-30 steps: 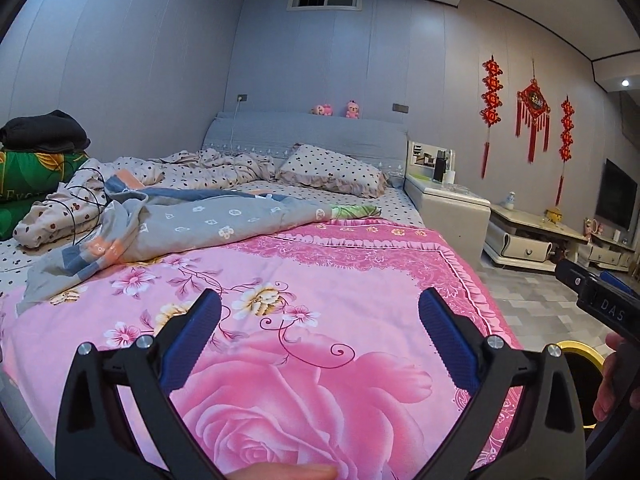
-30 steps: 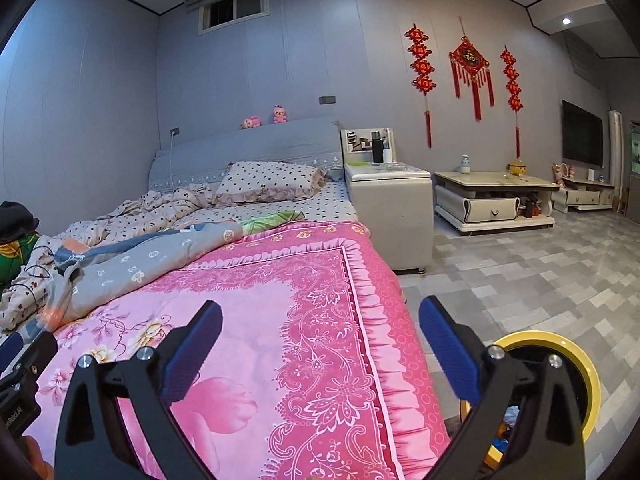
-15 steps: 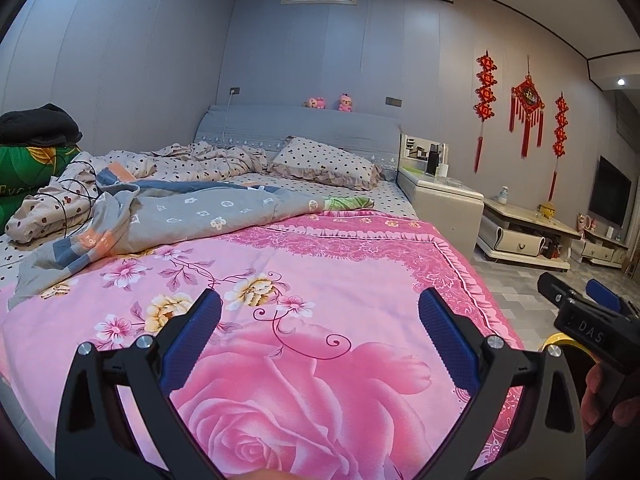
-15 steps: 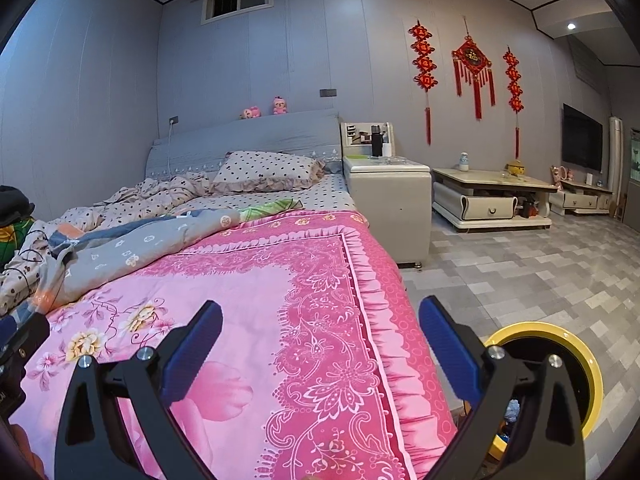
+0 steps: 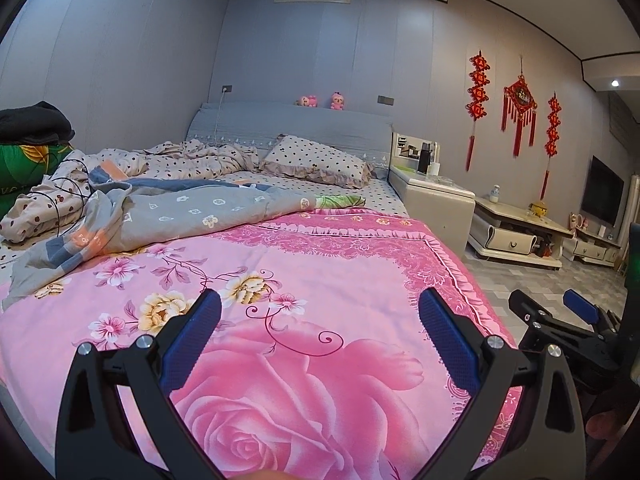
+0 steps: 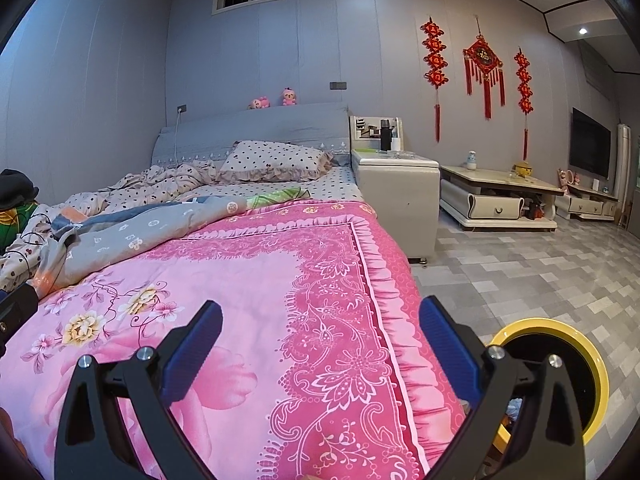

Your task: Collect trash

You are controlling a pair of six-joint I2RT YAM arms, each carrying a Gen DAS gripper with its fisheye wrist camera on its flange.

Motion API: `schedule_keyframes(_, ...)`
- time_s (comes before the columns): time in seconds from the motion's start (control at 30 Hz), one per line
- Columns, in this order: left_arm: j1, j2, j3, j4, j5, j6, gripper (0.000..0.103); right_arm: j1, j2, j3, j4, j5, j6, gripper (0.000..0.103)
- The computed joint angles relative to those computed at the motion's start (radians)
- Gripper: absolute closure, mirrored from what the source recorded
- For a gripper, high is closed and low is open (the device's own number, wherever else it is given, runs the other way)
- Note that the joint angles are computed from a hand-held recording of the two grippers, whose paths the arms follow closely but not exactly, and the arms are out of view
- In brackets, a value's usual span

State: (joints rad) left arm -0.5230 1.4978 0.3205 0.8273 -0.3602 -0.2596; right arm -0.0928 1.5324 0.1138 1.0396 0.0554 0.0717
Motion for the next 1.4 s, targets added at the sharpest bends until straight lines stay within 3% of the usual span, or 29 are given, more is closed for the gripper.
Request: schedule_keyframes(1.4,0.008,-0.018,0.001,-0.019,0.017,-0.009,0.008,-0.017,0.034,0.008,-0.007,-0.03,0.008,0.008)
